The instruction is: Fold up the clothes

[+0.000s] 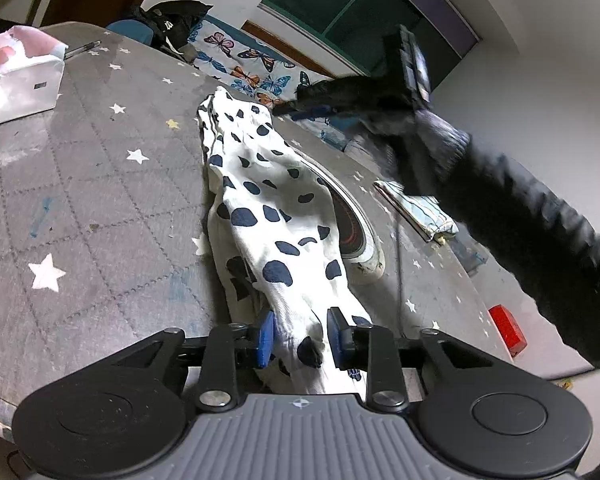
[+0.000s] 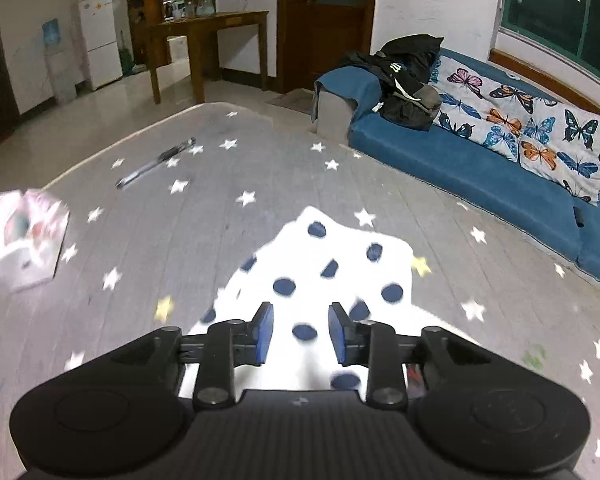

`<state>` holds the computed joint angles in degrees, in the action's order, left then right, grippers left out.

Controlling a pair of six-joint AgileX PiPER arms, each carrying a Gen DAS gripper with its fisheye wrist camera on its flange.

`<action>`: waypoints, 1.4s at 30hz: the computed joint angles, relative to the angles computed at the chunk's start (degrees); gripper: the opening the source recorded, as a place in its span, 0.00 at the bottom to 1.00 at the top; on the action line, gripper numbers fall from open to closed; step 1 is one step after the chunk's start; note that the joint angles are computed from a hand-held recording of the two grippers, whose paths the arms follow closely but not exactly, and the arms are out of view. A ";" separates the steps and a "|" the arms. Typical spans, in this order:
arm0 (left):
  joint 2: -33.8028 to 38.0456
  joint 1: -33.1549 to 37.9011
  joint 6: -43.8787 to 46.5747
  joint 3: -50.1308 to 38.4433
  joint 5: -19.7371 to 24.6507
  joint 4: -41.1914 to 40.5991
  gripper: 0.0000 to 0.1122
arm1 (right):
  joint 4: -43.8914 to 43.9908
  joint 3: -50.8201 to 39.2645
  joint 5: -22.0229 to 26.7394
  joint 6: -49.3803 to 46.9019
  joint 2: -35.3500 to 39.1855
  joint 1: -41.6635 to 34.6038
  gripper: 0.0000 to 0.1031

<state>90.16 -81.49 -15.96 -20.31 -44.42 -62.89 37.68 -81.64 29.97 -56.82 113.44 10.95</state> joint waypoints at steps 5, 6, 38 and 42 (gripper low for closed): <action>-1.07 2.42 0.36 -0.62 1.21 1.54 0.12 | 8.16 14.46 -0.18 -15.19 -9.66 -3.99 0.40; -1.67 3.00 0.46 -0.77 1.74 1.66 0.12 | 9.51 17.17 0.11 -18.18 -11.58 -4.97 0.41; 0.57 14.38 1.90 -13.80 12.09 11.37 0.11 | 22.24 66.27 20.03 -59.77 -55.80 -26.83 0.76; -0.36 13.81 0.97 -12.06 11.23 10.88 0.11 | 31.25 73.00 0.51 -62.03 -61.69 -11.11 0.76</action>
